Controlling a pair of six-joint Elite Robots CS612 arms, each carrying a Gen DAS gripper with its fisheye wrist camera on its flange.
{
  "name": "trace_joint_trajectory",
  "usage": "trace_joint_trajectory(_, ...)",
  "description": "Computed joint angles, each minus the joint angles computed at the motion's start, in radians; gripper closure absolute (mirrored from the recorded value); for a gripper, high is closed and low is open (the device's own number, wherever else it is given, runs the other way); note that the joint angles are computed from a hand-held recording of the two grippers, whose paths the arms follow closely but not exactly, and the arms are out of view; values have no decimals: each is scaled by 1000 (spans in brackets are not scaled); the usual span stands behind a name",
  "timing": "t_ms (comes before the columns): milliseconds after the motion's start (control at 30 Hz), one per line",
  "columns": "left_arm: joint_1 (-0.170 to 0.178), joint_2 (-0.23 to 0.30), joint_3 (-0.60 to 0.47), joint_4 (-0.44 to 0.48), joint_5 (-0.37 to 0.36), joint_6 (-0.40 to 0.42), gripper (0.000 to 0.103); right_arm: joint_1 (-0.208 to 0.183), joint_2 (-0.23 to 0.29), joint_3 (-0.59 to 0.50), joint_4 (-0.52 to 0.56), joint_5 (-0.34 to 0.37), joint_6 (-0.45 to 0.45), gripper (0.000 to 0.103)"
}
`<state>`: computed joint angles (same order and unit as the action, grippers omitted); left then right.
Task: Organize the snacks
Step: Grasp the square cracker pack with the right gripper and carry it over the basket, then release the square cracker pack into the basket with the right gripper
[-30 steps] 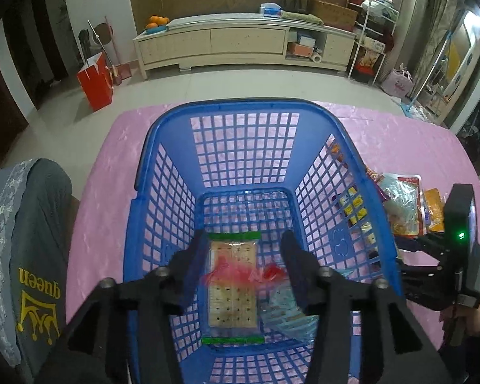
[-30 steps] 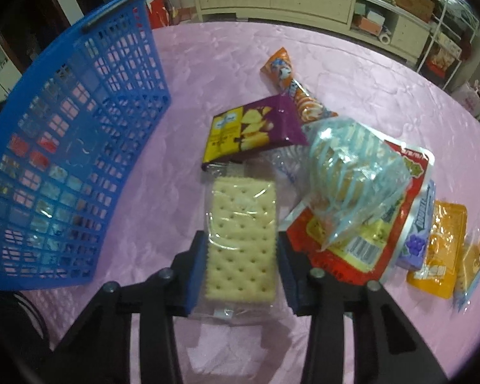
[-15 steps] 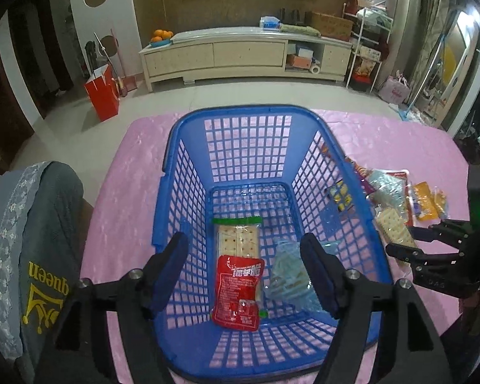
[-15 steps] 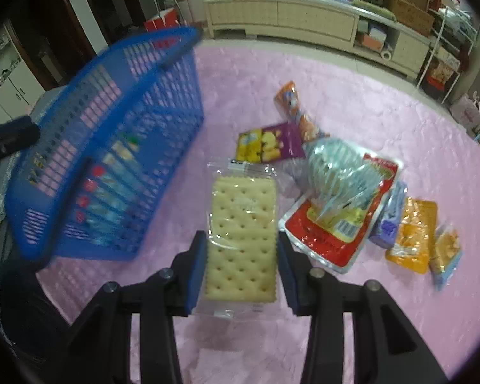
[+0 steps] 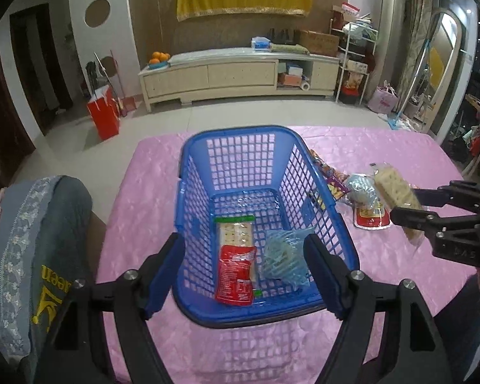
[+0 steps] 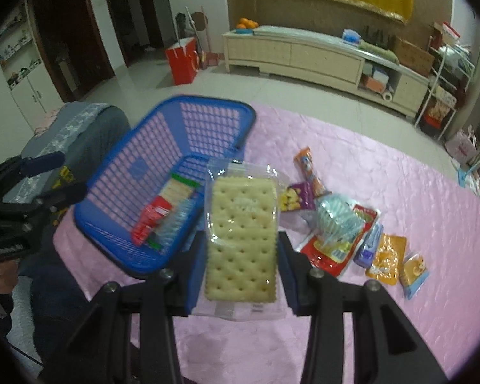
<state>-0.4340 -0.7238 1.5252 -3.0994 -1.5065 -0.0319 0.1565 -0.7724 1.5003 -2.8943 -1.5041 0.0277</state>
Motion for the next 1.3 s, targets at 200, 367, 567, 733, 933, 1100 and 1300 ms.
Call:
trace_joint_trajectory(200, 4, -19, 24, -34, -7, 26, 28, 19, -7, -19, -15, 7, -38, 56)
trace_joint_trajectory(367, 10, -10, 3, -33, -2, 53, 28, 29, 4, -59, 3, 26, -93, 56)
trace_joint_trajectory(567, 20, 11, -27, -28, 2, 56, 28, 37, 52, -149, 39, 42, -164, 56)
trace_joint_trajectory(733, 25, 33, -63, 9, 28, 77, 28, 42, 102, -231, 101, 42, -199, 56)
trace_joint_trajectory(933, 36, 61, -121, 50, 42, 64, 28, 40, 166, -336, 182, 48, -172, 56)
trace_joint_trajectory(1100, 47, 89, -170, 92, 30, 41, 28, 42, 206, -397, 236, 23, -160, 56)
trace_joint_trajectory(1300, 53, 114, -206, 115, 24, 26, 28, 47, 244, -446, 242, -17, -174, 56)
